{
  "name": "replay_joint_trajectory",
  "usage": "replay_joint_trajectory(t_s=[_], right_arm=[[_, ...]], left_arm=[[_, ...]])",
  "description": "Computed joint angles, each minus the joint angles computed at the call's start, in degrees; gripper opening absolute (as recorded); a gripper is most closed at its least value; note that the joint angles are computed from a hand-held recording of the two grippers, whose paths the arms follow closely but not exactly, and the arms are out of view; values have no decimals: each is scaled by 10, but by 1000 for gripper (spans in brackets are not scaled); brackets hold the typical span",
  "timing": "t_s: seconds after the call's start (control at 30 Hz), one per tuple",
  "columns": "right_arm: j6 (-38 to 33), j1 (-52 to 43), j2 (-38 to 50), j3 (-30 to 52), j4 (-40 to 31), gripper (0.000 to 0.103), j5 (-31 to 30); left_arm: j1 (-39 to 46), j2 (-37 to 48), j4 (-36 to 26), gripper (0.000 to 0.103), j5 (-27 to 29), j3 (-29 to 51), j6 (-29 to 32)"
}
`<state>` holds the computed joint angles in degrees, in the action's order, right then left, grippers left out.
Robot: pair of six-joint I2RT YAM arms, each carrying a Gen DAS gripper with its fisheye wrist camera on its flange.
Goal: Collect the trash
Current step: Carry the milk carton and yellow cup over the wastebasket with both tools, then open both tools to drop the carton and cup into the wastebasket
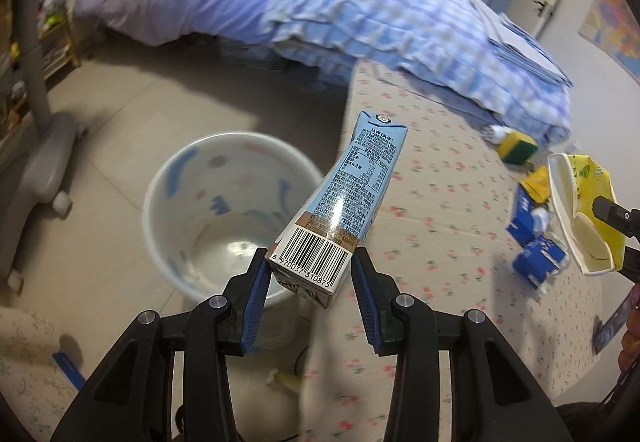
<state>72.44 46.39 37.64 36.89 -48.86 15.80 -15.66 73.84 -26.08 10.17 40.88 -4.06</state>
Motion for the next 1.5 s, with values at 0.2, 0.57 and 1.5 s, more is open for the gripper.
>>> replay_joint_trajectory(t_s=[0.2,0.57,1.5], right_arm=[[-25,-12,166,12,155,68,-46],[-61,-5,453,110,334,68,-104],[-61,7,566,178,376,87,-118]], left_arm=[[77,31,-3,44,17,11,28],[133,122,-19,76,-58,64,44],[174,117,-40,83,-72,74,71]])
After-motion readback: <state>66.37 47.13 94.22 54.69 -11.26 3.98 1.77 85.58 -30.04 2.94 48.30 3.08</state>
